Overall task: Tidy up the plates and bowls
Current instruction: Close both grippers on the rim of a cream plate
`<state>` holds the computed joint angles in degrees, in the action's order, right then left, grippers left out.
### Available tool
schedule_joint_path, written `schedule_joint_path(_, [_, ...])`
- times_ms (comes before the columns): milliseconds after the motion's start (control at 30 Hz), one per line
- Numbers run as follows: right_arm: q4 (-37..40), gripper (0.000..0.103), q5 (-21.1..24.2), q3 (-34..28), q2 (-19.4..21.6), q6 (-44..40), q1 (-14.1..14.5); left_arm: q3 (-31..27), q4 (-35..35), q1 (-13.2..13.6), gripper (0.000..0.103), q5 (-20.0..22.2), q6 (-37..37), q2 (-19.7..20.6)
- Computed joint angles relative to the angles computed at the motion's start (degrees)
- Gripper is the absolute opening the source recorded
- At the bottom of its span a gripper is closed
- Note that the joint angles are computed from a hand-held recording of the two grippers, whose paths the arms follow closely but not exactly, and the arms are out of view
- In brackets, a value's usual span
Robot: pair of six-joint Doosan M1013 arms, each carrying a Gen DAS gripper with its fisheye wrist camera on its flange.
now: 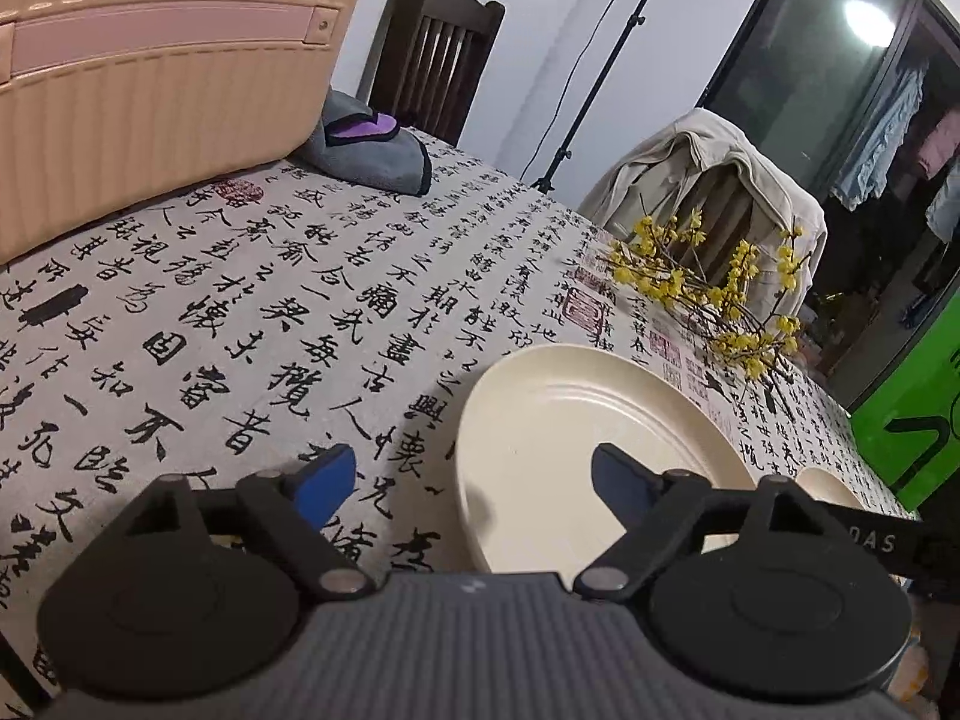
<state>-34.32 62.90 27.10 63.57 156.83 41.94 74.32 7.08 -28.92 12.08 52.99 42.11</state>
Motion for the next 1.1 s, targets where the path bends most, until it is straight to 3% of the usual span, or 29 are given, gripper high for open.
schedule_joint_path(133, [2.5, 0.026, -0.5, 0.1, 0.1, -1.5, -0.4, -0.1, -2.9, 0.1, 0.08, 0.1, 2.8, 0.0])
schedule_joint_path(300, [4.2, 0.024, 2.1, -3.0, 1.8, -2.1, -0.5, -0.2, -8.8, 0.1, 0.07, 0.5, 9.0, 0.2])
schedule_joint_path(400, [3.7, 0.024, 2.2, -3.3, 2.1, -2.3, -0.4, -0.6, -16.5, 0.4, 0.068, 1.3, 16.4, 0.4])
schedule_joint_path(633, [1.8, 0.017, 3.2, -4.5, 2.9, -2.9, 0.0, -0.9, -17.2, 0.4, 0.056, 1.9, 17.1, 0.7])
schedule_joint_path(800, [0.3, 0.014, 6.4, -8.0, 4.7, -7.6, 0.5, -1.2, -14.2, 0.3, 0.052, 2.1, 14.4, 0.9])
schedule_joint_path(867, [0.0, 0.011, 5.9, -7.8, 4.6, -7.8, 0.7, -1.3, -14.3, 0.3, 0.047, 2.2, 14.6, 0.9])
schedule_joint_path(1000, [-0.3, 0.011, 5.6, -7.7, 4.5, -8.7, 0.9, -1.6, -7.4, 0.2, 0.04, 2.7, 8.3, 1.0])
schedule_joint_path(1100, [0.2, 0.011, 4.3, -6.3, 3.8, -8.1, 0.8, -1.7, -7.9, 0.3, 0.039, 3.0, 8.3, 1.1])
